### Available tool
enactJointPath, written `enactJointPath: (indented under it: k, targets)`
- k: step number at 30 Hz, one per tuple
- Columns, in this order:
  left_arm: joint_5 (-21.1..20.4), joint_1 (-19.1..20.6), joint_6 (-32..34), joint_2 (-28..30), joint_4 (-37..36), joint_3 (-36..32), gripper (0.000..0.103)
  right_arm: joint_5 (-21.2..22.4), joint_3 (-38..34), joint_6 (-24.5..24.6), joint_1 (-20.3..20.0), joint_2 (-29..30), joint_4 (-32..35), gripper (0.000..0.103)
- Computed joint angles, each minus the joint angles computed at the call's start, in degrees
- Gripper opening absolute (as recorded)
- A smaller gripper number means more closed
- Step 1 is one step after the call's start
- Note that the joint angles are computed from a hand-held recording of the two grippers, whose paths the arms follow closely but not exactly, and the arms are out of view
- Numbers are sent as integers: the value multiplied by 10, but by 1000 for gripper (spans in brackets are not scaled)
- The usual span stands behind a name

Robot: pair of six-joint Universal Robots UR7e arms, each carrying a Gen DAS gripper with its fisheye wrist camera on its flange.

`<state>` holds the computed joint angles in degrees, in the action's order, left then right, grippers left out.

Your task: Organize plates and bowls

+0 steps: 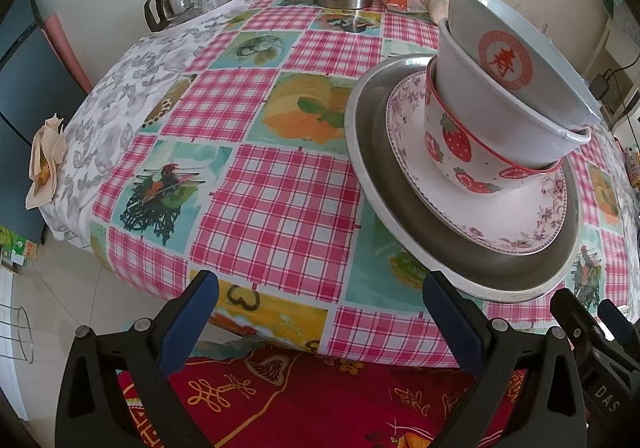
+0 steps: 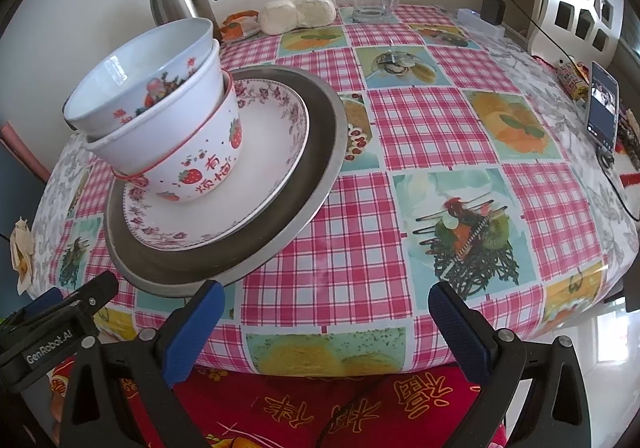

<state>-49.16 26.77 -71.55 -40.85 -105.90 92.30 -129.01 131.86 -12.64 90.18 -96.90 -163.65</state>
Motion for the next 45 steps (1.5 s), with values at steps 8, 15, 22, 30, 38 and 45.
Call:
enactJointPath:
  k: [8, 15, 22, 30, 38, 45]
  targets:
    - [-1, 0, 1, 1, 2, -1, 102, 1, -2, 3, -4, -1, 4, 103]
    - [-2, 1, 3, 0, 0, 0, 102, 0, -2, 4, -3, -1, 4, 103]
    - [-2, 1, 6, 0, -3, 1, 102, 0, -3, 4, -4, -1, 5, 103]
    - [-3, 3, 5, 0, -1, -1, 102, 1, -1, 4, -5, -1, 4, 103]
    - [-3, 3, 6, 0, -1, 0, 102, 1, -2, 4, -5, -1, 5, 103]
    - [3, 4, -10, 0, 13, -2, 102, 1, -3, 4, -5, -1, 5, 103]
